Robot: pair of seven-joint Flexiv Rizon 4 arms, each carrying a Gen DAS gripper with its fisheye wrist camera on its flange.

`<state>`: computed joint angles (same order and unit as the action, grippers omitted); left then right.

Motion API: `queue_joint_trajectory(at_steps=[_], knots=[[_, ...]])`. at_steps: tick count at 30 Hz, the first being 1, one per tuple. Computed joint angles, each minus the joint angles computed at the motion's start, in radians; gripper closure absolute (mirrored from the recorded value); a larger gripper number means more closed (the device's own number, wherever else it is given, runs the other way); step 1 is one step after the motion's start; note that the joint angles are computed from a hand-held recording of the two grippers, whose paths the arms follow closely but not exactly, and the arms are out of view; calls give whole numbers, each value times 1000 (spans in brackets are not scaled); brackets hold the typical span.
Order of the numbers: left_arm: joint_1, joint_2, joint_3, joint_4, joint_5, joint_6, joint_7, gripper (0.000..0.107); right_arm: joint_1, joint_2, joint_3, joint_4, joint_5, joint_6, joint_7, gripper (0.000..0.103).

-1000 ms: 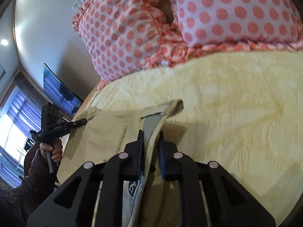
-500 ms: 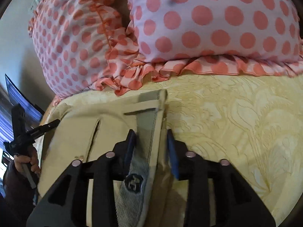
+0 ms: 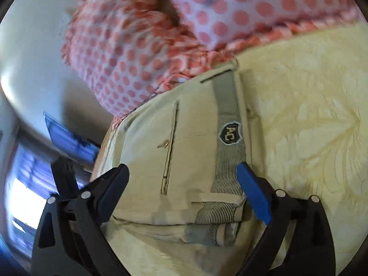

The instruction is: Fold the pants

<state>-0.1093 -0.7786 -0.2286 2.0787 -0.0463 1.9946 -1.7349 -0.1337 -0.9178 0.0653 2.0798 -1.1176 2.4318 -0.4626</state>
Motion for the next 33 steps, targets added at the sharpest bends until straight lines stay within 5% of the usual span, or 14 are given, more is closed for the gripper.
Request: queue_joint_trajectory(at_steps=[2, 4, 7, 10, 14, 26, 33], knots=[[-60, 28, 65, 19, -2, 7, -61, 53, 74, 82, -29, 102, 155, -30, -79, 8], [-112, 63, 113, 91, 3, 107, -90, 49, 214, 155, -53, 236, 446, 11, -314, 2], [-316, 91, 191, 239, -273, 334, 40, 22, 423, 204, -23, 379, 913, 76, -652, 2], [-454, 79, 250, 343, -350, 488, 10, 17, 624, 137, 3, 408, 1274, 205, -827, 2], [-586, 8, 216, 398, -565, 611, 50, 16, 840, -10, -27, 384, 1525, 340, -869, 2], [-614, -100, 118, 374, -737, 705, 115, 5, 965, -79, -23, 277, 1760, 262, -990, 2], [-608, -141, 90, 365, -770, 794, 106, 5, 952, -126, 7, 242, 1795, 338, -996, 2]])
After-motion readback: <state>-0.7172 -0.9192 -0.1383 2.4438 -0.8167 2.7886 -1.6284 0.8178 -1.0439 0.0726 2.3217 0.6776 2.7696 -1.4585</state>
